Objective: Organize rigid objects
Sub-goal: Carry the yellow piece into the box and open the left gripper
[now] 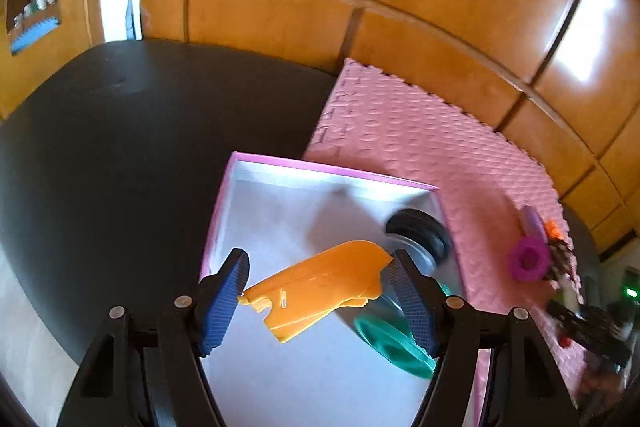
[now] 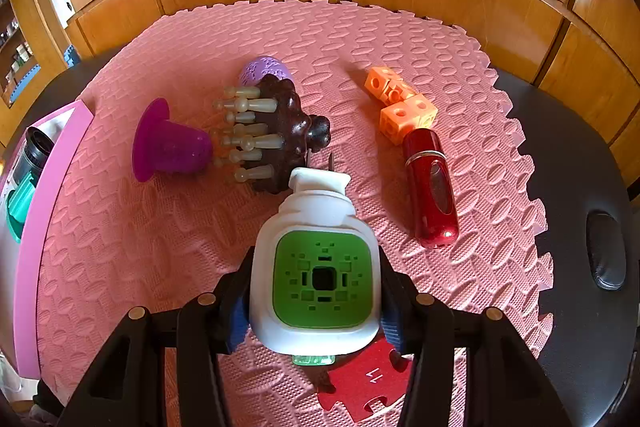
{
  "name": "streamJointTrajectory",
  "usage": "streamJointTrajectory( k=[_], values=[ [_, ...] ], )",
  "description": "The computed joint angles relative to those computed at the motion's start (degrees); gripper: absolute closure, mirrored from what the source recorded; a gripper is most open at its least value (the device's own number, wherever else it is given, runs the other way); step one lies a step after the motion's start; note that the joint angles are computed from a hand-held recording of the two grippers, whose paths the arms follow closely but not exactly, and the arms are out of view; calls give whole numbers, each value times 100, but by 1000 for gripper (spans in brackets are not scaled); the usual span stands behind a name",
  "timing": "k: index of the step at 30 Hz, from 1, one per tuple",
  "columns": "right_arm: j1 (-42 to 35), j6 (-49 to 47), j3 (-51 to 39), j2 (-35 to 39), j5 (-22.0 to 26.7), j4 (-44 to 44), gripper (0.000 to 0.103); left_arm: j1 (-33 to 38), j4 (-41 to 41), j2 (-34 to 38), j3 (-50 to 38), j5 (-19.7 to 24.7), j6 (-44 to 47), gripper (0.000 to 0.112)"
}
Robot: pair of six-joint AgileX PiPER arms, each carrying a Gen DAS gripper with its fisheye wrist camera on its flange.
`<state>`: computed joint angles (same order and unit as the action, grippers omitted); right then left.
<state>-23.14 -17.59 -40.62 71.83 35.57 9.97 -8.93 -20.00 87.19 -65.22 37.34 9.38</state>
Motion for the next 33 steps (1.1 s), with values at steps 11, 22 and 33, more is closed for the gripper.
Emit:
streamJointTrajectory(
  k=[11,22,33],
  values=[
    [10,10,12,-15,-16,-23,50,-70,605,774,-523,-135,-440,39],
    [18,25,2,-12,-15,-41,50,-3,490,512,-357,-94,-366,33],
    [-12,-18,7,8,-75,-28,50,-463,2250,-1498,1248,-487,-1633,33]
  ],
)
